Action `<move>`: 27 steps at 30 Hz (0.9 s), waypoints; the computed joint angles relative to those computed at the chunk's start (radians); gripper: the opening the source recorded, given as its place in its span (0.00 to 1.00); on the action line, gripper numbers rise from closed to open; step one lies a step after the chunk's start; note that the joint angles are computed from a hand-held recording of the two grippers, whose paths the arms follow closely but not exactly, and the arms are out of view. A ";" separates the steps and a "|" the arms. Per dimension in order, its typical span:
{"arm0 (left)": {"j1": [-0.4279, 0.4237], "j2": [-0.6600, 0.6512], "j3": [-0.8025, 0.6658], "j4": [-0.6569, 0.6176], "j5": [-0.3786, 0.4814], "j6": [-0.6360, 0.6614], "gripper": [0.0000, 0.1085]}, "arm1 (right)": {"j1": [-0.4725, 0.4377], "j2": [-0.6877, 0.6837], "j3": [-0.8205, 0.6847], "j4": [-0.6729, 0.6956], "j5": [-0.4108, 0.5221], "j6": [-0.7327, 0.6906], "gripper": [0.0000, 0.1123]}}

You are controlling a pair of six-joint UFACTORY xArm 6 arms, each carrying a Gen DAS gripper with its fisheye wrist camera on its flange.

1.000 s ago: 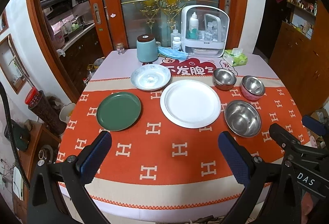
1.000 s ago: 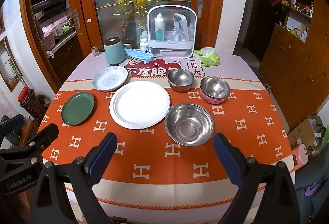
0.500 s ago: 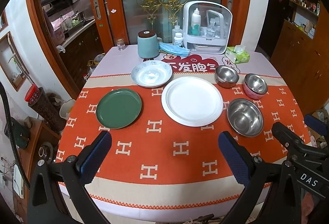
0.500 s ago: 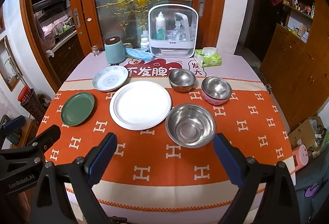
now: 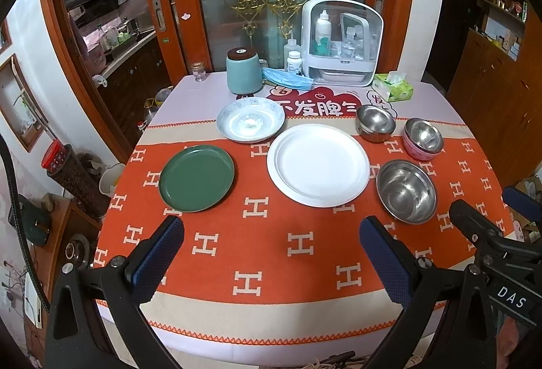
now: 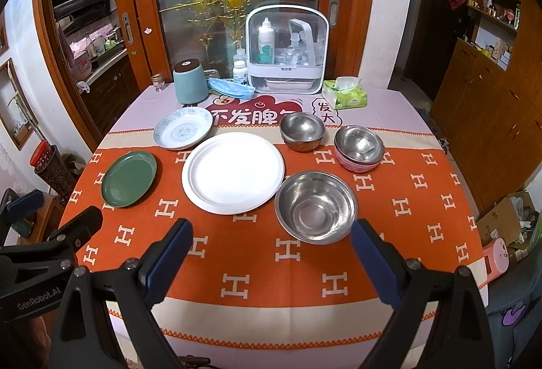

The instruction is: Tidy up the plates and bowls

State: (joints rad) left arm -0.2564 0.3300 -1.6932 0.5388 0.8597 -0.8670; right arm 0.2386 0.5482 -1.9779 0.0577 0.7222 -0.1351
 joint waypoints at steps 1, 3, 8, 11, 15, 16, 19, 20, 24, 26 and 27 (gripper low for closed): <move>0.000 0.000 -0.002 -0.004 0.002 0.003 0.94 | 0.000 0.001 -0.001 0.000 -0.001 0.001 0.85; 0.003 0.002 -0.004 -0.014 0.001 0.011 0.94 | 0.001 0.005 -0.008 -0.003 0.003 0.004 0.85; 0.006 -0.003 0.003 -0.024 -0.008 0.017 0.94 | -0.001 0.006 -0.012 0.001 0.010 -0.002 0.85; 0.007 -0.002 0.000 -0.026 -0.004 0.024 0.94 | 0.002 0.016 -0.026 -0.001 0.015 0.004 0.85; 0.013 0.000 -0.003 -0.040 -0.012 0.044 0.94 | 0.003 0.026 -0.037 0.000 0.016 0.004 0.85; 0.014 0.004 -0.009 -0.043 -0.010 0.047 0.94 | 0.002 0.026 -0.037 0.001 0.017 0.003 0.85; 0.016 0.014 -0.022 -0.049 -0.007 0.052 0.94 | 0.002 0.035 -0.049 0.005 0.024 0.002 0.85; 0.016 0.015 -0.024 -0.050 -0.005 0.053 0.94 | 0.002 0.036 -0.050 0.006 0.027 0.001 0.85; 0.017 0.019 -0.030 -0.051 -0.005 0.056 0.94 | 0.000 0.032 -0.047 0.012 0.029 -0.003 0.85; 0.018 0.020 -0.031 -0.049 -0.004 0.056 0.94 | 0.000 0.032 -0.049 0.018 0.030 -0.007 0.85; 0.019 0.025 -0.038 -0.050 -0.003 0.060 0.94 | 0.001 0.032 -0.048 0.019 0.030 -0.007 0.85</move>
State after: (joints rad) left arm -0.2375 0.3551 -1.7309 0.4885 0.8565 -0.8075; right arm 0.2393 0.5802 -2.0261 0.0765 0.7519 -0.1417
